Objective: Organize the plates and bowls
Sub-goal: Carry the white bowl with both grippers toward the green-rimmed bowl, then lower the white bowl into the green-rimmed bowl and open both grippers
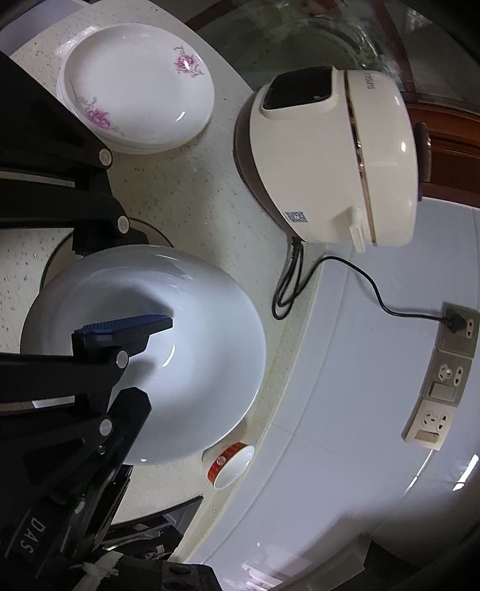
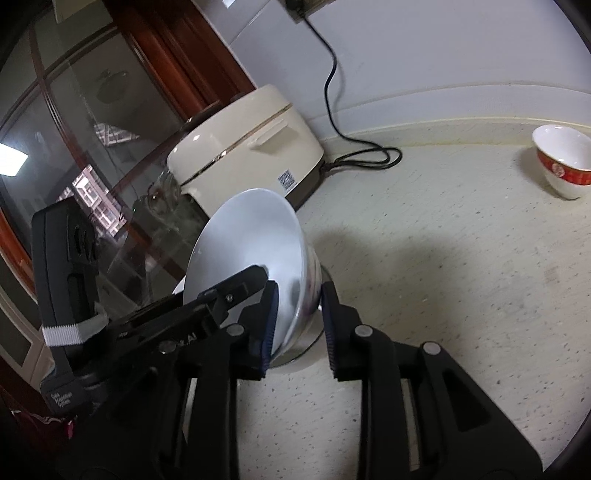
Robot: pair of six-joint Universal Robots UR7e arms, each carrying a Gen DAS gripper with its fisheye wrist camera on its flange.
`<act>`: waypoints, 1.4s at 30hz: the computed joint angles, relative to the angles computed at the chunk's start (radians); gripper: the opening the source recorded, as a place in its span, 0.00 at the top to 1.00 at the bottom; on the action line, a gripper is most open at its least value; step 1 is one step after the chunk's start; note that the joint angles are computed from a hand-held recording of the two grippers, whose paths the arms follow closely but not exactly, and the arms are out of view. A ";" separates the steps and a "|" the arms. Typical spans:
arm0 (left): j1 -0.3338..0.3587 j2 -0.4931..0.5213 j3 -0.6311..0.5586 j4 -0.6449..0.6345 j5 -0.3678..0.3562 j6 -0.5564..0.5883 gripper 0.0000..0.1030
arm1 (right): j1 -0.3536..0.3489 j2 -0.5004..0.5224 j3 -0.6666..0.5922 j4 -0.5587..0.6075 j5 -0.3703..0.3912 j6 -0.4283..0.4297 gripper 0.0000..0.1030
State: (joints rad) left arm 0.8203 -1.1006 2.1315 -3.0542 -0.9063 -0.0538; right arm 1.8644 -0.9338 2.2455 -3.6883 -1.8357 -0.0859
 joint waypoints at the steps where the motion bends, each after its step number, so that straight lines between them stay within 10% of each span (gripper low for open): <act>1: 0.004 -0.001 -0.002 0.007 -0.004 -0.003 0.75 | 0.001 0.004 -0.004 0.004 -0.003 0.000 0.71; 42: 0.048 0.011 -0.041 0.128 -0.011 0.061 0.72 | 0.083 0.089 -0.062 -0.008 -0.244 -0.145 0.59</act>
State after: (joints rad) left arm 0.8684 -1.0899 2.0905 -2.9265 -0.9172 0.0068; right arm 1.9471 -0.8446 2.1834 -3.6960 -2.0795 -0.2310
